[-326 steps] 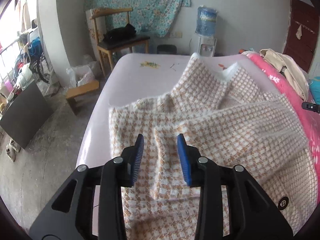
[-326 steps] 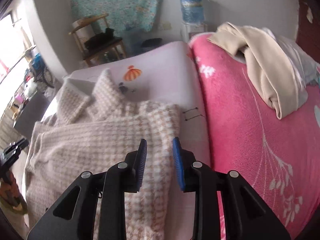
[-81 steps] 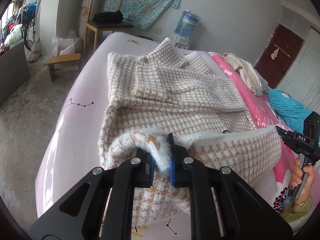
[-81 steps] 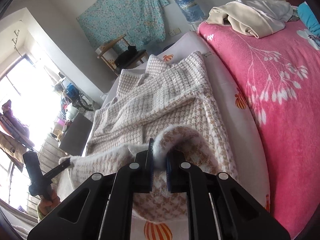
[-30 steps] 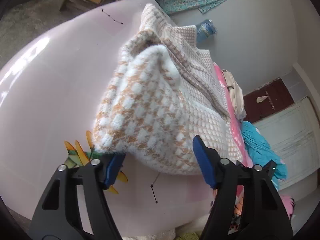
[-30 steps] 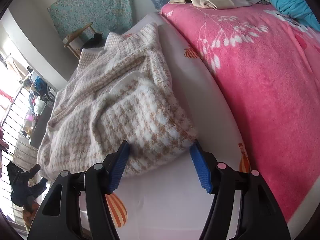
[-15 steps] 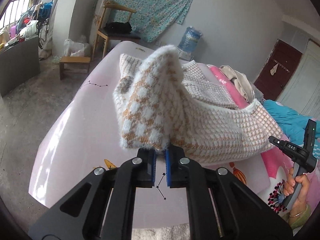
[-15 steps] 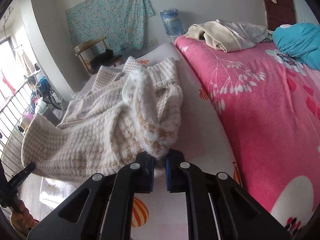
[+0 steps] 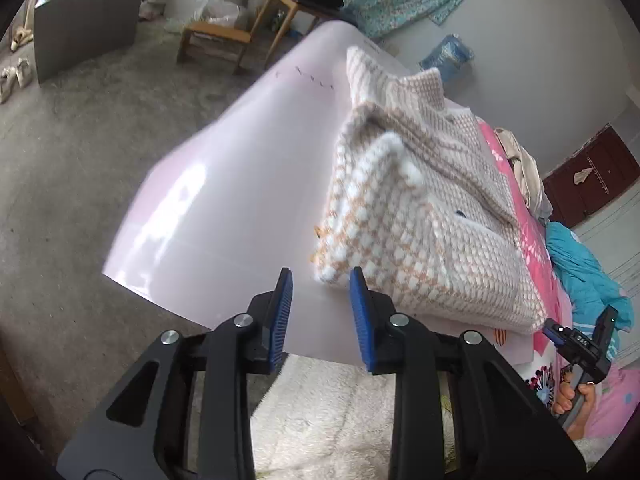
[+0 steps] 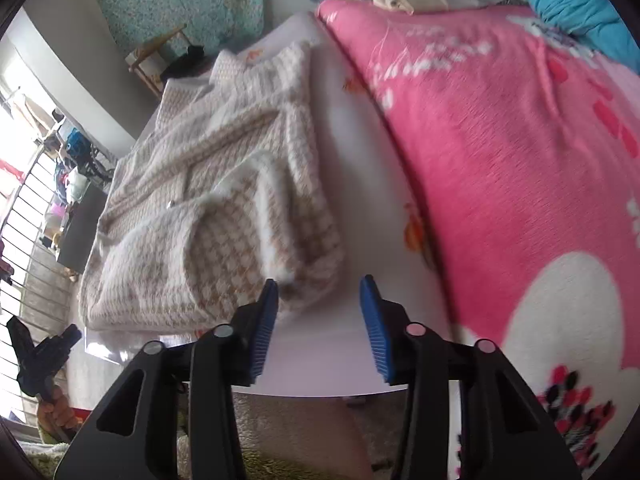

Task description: Fold large clothes

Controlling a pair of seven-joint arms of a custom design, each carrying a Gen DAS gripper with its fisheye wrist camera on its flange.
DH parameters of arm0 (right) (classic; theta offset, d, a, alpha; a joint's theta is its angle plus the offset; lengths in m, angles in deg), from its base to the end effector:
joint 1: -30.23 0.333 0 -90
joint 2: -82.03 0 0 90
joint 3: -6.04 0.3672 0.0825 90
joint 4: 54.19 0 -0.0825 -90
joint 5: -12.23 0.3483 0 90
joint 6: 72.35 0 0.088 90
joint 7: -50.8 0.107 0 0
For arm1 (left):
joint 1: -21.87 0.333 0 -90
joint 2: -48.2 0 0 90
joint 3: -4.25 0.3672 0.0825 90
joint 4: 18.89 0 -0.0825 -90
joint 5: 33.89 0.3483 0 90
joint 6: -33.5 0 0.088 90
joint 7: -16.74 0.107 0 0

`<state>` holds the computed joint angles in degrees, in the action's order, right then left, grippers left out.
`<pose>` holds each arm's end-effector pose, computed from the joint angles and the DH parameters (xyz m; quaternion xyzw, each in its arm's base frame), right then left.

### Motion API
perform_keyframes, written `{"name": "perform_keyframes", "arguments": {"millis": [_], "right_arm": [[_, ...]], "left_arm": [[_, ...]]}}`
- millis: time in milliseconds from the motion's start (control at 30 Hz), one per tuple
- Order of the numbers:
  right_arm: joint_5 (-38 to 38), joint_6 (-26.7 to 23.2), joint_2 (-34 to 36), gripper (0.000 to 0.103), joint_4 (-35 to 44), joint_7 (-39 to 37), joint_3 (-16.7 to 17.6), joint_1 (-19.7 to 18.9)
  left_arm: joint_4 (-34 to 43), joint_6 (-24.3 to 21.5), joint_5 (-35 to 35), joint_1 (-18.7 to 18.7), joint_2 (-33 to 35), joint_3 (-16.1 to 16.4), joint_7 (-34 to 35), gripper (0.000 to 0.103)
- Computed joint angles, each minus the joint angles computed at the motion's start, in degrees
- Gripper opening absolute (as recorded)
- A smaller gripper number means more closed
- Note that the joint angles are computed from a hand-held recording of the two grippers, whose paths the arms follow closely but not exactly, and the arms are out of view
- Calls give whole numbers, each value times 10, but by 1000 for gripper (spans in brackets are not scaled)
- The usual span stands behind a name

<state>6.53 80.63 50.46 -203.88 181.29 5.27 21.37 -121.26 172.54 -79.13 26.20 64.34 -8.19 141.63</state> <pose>0.3527 -0.0577 0.5600 -0.3583 0.8838 -0.1748 0.2449 0.6414 -0.0782 0.5046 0.5858 -0.7238 0.3631 0.0339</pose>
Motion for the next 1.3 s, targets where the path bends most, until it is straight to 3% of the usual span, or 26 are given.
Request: {"name": "perform_keyframes", "arguments": {"millis": [67,133,167,267,333,367,433,500,600,733,800,933,1067,1133,1200,1300], "right_arm": [[-19,7,-17,48,3,1,7,-15],[-9,36,-3,50,13,-26,-7,10],[11,58,14,55,20,-51,-26,38],[121,110,85,56,55,-168,-110,165],[187,107,137,56,90,-241,-150,224],[197,91,158,56,105,-251,-149,223],[208,64,193,53,129,-267,-140,216],[188,49,208,25,140,-265,-117,196],[197,50,210,7,140,-290,-98,181],[188,55,184,6,131,-295,-62,148],[194,52,168,6,127,-307,-55,142],[225,23,174,6,125,-341,-59,147],[264,-7,207,6,138,-376,-62,141],[281,-15,203,13,145,-395,-64,136],[277,-3,192,34,143,-397,-60,124],[280,29,177,43,133,-396,-63,112]], "left_arm": [[6,10,-14,3,-6,-6,29,30],[22,-7,-30,1,-4,-18,61,34],[36,-25,-35,-3,1,-25,76,39],[88,-84,-10,-36,35,-42,92,51],[107,-74,46,-76,55,-43,82,51],[110,-61,75,-95,63,-42,74,51],[103,-22,127,-125,70,-39,56,39],[88,9,145,-129,67,-50,77,17],[61,48,146,-122,54,-65,121,0],[43,43,115,-100,30,-82,178,0],[39,38,123,-107,21,-72,178,0],[71,-34,169,-121,50,-45,104,0],[134,-112,154,-103,89,-50,67,0],[157,-128,147,-96,98,-51,60,1],[177,-131,140,-91,106,-50,50,21],[196,-89,148,-96,116,-42,31,35]]}}
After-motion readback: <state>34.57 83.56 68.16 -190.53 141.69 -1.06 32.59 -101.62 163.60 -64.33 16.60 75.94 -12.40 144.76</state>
